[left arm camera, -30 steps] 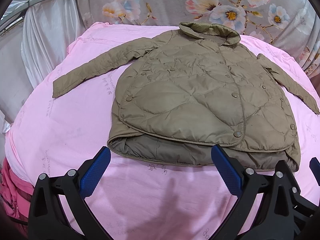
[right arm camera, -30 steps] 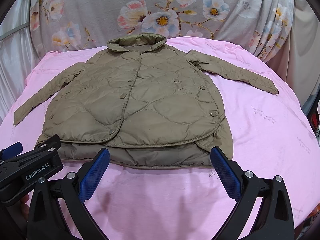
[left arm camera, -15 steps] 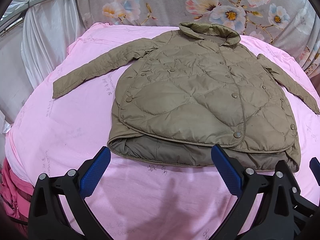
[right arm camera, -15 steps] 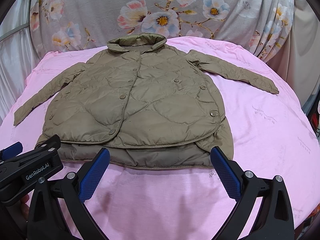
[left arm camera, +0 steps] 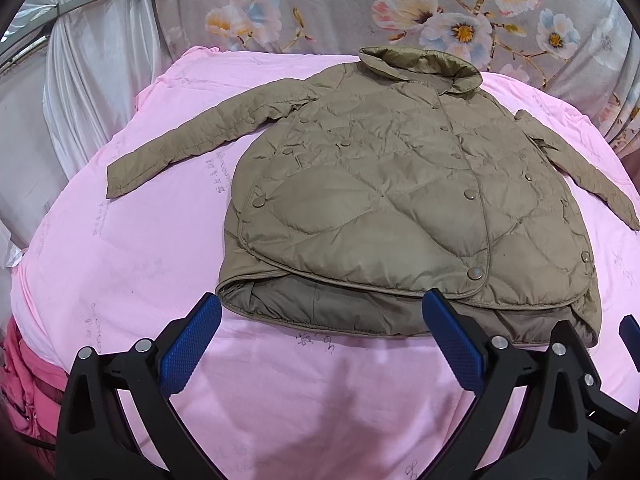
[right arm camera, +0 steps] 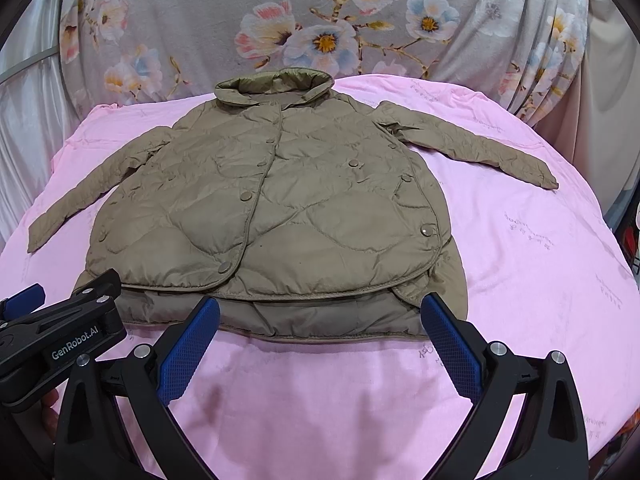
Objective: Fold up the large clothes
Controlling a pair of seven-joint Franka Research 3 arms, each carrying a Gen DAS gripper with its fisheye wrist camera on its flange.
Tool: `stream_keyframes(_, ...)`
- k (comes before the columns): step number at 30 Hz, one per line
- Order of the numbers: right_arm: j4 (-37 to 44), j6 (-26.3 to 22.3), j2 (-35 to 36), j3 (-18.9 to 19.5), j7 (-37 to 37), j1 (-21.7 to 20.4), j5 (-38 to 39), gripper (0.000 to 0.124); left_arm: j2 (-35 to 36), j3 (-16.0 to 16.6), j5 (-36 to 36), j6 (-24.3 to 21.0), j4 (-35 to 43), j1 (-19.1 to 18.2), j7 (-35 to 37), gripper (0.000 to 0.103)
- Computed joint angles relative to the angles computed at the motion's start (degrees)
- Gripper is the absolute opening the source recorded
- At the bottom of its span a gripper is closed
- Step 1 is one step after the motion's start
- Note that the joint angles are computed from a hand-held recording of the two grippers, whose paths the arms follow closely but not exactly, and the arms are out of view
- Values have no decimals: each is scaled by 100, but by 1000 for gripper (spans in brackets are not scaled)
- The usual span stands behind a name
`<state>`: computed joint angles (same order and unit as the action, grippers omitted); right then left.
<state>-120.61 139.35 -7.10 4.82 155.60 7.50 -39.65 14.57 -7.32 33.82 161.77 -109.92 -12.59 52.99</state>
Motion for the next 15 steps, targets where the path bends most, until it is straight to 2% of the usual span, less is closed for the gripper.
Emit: stream_keyframes(15,101,-36,81,13,4,19,12,98,13,-8,-56,-25,35,10,55,98)
